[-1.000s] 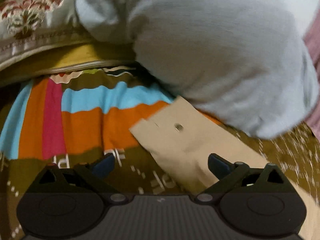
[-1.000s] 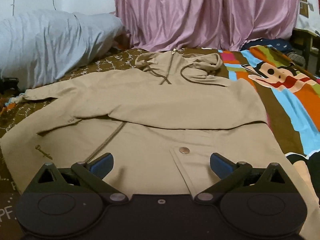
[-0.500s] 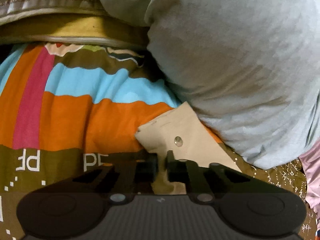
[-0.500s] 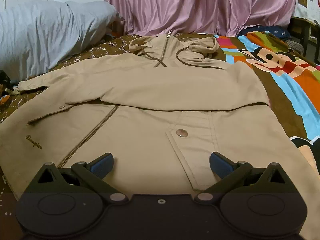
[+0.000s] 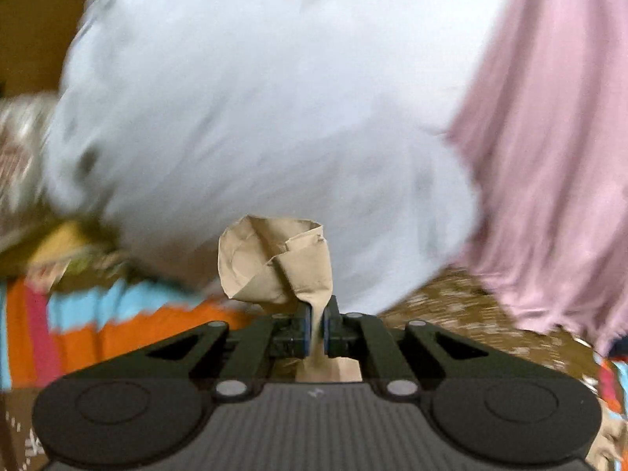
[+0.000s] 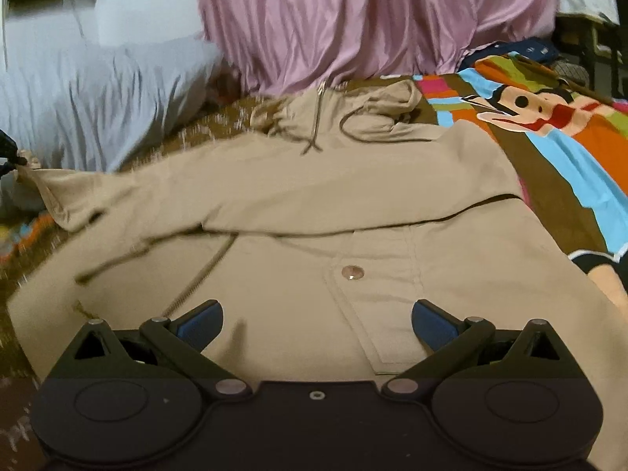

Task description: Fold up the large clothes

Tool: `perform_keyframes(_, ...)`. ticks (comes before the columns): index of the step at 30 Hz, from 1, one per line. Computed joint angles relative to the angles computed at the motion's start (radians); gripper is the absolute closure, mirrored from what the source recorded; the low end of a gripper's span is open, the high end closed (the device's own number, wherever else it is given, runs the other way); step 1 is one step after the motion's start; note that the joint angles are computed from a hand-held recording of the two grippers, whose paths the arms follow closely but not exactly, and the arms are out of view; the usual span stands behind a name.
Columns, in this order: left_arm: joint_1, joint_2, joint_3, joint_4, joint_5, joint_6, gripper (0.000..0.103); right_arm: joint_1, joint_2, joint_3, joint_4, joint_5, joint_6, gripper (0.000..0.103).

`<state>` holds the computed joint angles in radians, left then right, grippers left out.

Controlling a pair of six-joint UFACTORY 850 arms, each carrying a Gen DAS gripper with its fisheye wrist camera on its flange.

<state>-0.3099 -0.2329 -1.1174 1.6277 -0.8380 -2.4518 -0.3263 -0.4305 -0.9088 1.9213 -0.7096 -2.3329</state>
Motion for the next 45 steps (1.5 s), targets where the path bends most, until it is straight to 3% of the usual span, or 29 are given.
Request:
perform_keyframes(6, -0.163, -0.082, -0.231, 0.014, -0.012, 0.256, 0.098, -0.078, 0.020, 0.027, 0.035, -0.177, 0.056, 0.001)
perform_keyframes(12, -0.303, -0.267, -0.476, -0.031, 0.057, 0.428, 0.098, -0.099, 0.072, 0.042, 0.097, -0.170, 0.073, 0.001)
perform_keyframes(19, -0.398, -0.486, -0.656, -0.210, 0.228, 0.637, 0.094, -0.137, 0.100, 0.034, 0.225, -0.130, 0.069, 0.001)
perform_keyframes(21, -0.410, -0.501, -0.631, -0.260, 0.294, 0.656, 0.083, -0.152, 0.095, 0.022, 0.257, -0.125, 0.082, 0.001)
perform_keyframes(23, -0.420, -0.495, -0.590, -0.320, 0.357, 0.693, 0.053, -0.165, 0.085, 0.008, 0.277, -0.118, 0.098, 0.001)
perform_keyframes(28, -0.438, -0.419, -0.436, -0.238, 0.438, 0.570, 0.031, -0.174, 0.073, -0.005, 0.294, -0.101, 0.114, 0.001)
perform_keyframes(32, -0.426, -0.366, -0.362, -0.235, 0.373, 0.554, 0.019, -0.153, 0.068, -0.001, 0.284, -0.087, 0.082, 0.001)
perform_keyframes(35, -0.408, -0.384, -0.390, -0.363, 0.170, 0.690, 0.017, -0.129, 0.064, 0.010, 0.279, -0.060, 0.024, 0.001)
perform_keyframes(39, -0.336, -0.438, -0.425, -0.414, 0.004, 0.734, 0.017, -0.094, 0.049, 0.012, 0.253, -0.017, -0.030, 0.001)
perform_keyframes(42, -0.270, -0.507, -0.491, -0.468, -0.055, 0.736, 0.018, -0.074, 0.037, 0.013, 0.249, 0.001, -0.083, 0.001)
perform_keyframes(45, -0.219, -0.575, -0.558, -0.550, -0.066, 0.772, 0.019, -0.057, 0.027, 0.007, 0.244, 0.025, -0.118, 0.001)
